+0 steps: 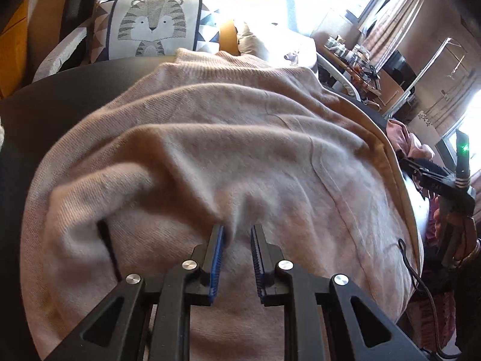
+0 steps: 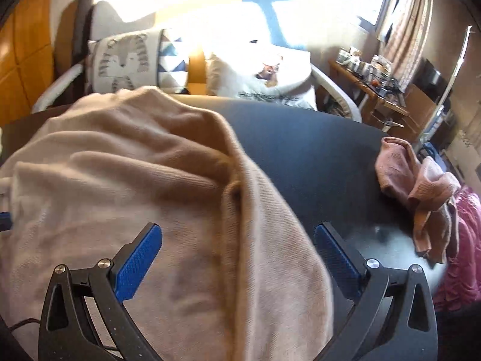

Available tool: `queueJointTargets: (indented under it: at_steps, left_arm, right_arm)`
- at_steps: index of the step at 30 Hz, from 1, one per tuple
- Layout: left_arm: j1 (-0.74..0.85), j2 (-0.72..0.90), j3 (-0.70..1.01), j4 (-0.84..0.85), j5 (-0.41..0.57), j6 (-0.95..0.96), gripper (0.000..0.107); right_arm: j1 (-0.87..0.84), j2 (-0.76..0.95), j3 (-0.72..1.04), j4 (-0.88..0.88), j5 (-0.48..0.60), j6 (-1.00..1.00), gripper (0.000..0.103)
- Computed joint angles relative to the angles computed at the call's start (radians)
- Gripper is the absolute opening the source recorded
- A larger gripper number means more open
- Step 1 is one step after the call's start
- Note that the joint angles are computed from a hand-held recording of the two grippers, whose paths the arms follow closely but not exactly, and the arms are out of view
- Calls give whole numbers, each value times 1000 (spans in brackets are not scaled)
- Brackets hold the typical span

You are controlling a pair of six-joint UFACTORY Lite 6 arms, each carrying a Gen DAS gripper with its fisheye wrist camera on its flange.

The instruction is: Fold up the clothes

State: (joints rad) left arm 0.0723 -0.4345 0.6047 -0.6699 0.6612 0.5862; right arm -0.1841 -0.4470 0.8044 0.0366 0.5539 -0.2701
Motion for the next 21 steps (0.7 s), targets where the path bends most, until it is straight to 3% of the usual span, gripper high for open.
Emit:
queueJointTargets:
  at_steps: [3,9,14,21]
  left_arm:
    - [-95,-97,-74,103,-51,-125,18]
    - [-112,-223,-134,186,-37,-235,18]
    - [-127,-286,-155,187,-11,-242,18]
    - [-223,-343,-234,240,-73,-319,18]
  right_arm:
    - [81,-142,-101,162,95,-125,103]
    - [316,-289,-346,55,121,95,103]
    - [235,-356,-430,156,105,-9,103]
    - [156,-401,-459,235,119,-137,103]
